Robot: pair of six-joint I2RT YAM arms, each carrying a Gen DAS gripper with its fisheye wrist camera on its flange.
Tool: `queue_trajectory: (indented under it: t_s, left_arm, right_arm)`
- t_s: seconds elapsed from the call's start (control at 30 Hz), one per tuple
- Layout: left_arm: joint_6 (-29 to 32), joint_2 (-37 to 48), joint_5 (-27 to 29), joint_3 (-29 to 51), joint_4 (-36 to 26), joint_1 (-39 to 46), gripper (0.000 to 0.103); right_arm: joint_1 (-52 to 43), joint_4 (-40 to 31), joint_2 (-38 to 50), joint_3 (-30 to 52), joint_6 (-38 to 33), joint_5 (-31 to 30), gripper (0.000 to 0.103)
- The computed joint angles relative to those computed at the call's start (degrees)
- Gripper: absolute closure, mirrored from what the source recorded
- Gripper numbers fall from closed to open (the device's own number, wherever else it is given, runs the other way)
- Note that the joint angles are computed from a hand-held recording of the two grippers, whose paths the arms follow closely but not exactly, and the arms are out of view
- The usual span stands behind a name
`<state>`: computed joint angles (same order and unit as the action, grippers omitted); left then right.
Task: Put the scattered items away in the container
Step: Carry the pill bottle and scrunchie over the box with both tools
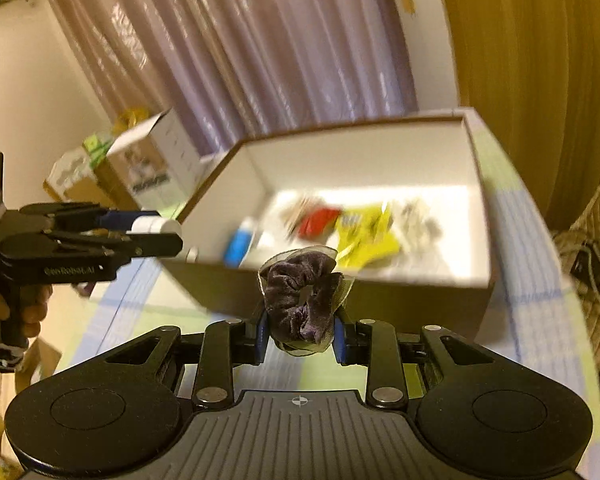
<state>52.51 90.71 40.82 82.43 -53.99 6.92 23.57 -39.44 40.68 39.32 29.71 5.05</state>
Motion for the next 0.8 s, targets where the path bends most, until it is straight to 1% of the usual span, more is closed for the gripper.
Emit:
queue_trajectory:
  t_s: [0.17,0.3,0.43,0.6,0.8]
  left_arm:
    - [-4.4,6.21,-2.53,6.62,3.02,-6.11,0.056]
    - [-5.7,12.33,-6.28,11.79,4.31,-11.1,0.056]
    - [-7.07,17.43,-9.25,15.19,4.94,-15.13,0.056]
    - [-7.81,21.75,-12.93,15.9,7.6,-18.97,0.056]
    - [-8.21,26.01,-15.75,17.28,8.62,-21.14,0.056]
  right_arm:
    - [-10.33,5.49,8.06,2.89,-7.49,-5.57,0.069]
    - [-16.07,9.69,14.87,4.21,-11.03,-8.91,0.069]
    - [-19.73,12.53,20.12,5.15,-13.32,-10.66,0.069]
    - [-22.71,13.96,23.52,5.4,-15.65,-11.55,0.069]
    - [-24.27,14.15,24.78,4.99,-17.31,-12.55,0.069]
